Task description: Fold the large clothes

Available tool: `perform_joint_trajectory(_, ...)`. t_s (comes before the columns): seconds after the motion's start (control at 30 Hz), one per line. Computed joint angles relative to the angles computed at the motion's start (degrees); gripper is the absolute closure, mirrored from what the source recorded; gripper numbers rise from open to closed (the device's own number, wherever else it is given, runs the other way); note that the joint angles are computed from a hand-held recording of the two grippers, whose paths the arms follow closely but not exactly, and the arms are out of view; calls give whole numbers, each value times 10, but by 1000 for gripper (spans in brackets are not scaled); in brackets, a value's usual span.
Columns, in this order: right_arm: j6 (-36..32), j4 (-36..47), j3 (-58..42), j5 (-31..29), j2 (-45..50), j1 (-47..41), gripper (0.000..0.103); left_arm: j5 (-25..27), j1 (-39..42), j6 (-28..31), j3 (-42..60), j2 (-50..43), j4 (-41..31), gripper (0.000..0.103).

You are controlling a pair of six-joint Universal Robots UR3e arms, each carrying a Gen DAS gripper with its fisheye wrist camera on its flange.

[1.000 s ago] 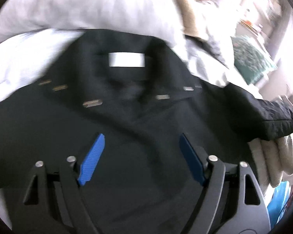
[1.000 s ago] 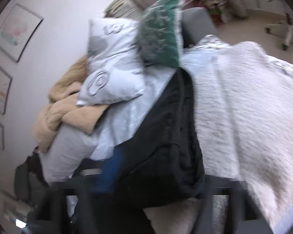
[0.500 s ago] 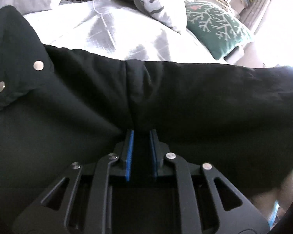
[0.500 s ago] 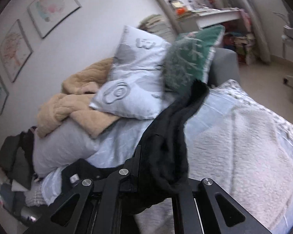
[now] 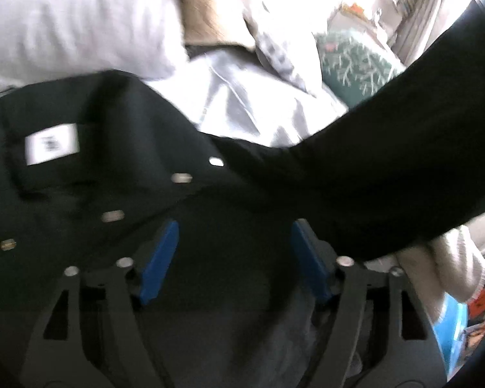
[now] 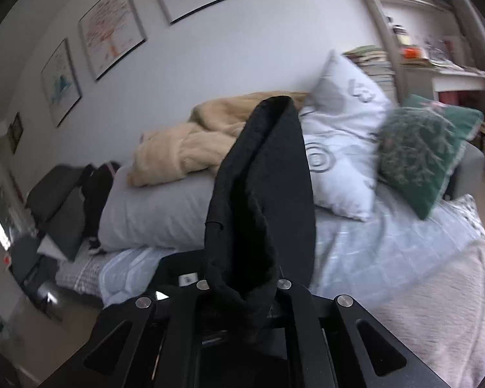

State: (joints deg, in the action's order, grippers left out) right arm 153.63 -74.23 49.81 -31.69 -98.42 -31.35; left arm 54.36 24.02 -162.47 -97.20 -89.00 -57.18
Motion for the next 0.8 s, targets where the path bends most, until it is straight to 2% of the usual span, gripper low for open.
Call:
perform_joint_trajectory(0.13,130,-141,-3,-77,54,157,93,-73,147,132,17,62,-200,23)
perform_joint_trajectory(0.2,174,-184,-8,-110,81,222,93,-82,215,202,36,72,-294,23)
perform_joint_trajectory(0.33,239,-240,-38,-178,156,354,90,-94,314,284,30,82,-373,22)
perform_joint_trajectory(0.4,246,-242,-58,-203,193,402,88,-103,362,322,33,72,-425,22)
perform_joint_trajectory(0.47,252,-230,-87,-210,235,441,84,-108,387,336,30,59,-447,22)
perform_joint_trajectory(0.57,236,-141,-140,-146,288,450,68,-107,421,352,28,27,-474,22)
perform_joint_trajectory(0.63,219,-135,-109,-113,274,434,57,-103,438,365,39,-7,-507,22)
perform_joint_trajectory(0.8,204,-170,-11,-141,223,386,47,-105,442,341,15,-30,-485,22)
